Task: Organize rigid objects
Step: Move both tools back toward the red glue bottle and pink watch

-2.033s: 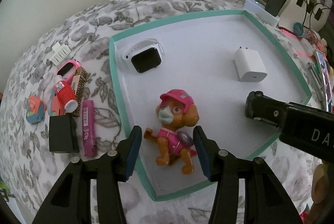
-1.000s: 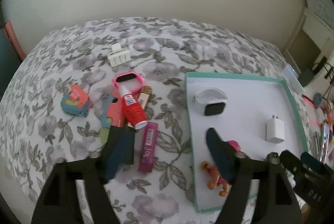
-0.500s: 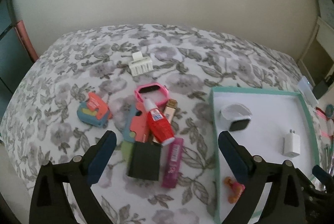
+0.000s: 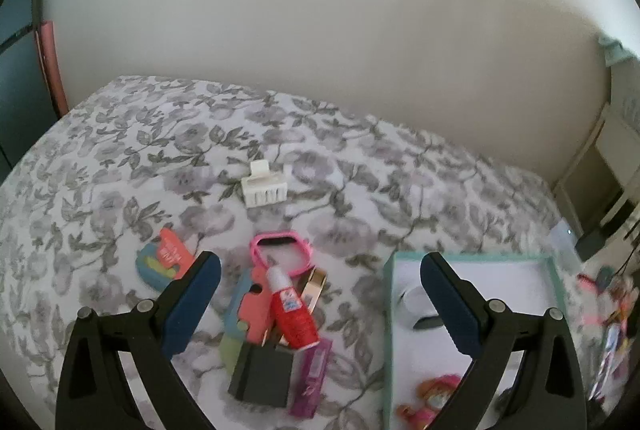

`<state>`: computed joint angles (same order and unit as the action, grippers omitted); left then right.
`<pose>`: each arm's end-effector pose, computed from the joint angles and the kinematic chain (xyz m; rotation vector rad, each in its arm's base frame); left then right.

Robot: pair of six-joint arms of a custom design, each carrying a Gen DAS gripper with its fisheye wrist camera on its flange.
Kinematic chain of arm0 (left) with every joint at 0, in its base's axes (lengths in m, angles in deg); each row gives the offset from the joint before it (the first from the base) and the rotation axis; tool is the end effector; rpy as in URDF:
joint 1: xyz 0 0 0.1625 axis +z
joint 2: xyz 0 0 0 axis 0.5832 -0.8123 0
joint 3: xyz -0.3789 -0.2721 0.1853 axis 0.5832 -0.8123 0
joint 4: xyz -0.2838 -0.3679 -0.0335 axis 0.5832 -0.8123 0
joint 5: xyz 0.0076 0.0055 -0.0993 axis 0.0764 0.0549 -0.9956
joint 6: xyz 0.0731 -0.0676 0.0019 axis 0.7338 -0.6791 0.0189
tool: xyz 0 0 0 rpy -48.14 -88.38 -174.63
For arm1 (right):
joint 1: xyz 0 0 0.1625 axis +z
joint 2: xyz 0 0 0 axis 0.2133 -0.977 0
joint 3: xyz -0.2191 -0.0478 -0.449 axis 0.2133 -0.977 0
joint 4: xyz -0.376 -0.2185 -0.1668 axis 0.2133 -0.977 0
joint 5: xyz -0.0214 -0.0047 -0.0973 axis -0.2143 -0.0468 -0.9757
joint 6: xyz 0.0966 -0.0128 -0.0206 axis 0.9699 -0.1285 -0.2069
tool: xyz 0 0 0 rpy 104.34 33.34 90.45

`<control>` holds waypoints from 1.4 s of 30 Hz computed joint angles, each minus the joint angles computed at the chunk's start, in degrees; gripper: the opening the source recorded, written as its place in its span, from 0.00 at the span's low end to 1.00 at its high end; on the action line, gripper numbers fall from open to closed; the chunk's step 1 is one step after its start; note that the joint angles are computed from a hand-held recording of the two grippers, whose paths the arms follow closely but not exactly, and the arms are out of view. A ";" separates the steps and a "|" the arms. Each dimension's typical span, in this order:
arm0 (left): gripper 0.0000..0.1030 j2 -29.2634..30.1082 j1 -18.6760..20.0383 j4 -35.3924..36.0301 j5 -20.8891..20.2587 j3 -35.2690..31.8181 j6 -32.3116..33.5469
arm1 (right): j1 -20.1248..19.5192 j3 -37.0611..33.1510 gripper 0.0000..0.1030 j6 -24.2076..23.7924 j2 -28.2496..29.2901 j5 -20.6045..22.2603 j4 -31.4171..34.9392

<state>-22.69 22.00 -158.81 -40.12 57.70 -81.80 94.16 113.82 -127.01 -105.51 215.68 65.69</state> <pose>-0.2785 -0.8050 0.2093 0.5710 2.4346 -0.8221 0.2474 -0.6547 0.1759 -0.4250 -2.2071 0.9290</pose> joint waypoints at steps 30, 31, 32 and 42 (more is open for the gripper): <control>0.97 2.82 7.76 28.97 9.67 -19.67 -8.03 | 2.58 -27.33 1.00 -20.71 14.36 -6.75 3.43; 0.97 2.94 7.97 29.86 9.40 -19.98 -8.73 | 2.45 -29.46 1.00 -20.65 15.71 -7.80 4.76; 0.97 3.17 8.27 31.00 9.03 -20.49 -9.41 | 2.36 -31.37 1.00 -20.87 16.89 -8.39 5.91; 0.97 5.43 9.38 37.28 7.31 -23.08 -11.01 | 1.30 -50.92 1.00 -20.33 29.21 -13.65 19.88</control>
<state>-17.26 31.37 -121.53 -32.81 34.61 -92.80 95.46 62.90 -147.33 -76.30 202.04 85.57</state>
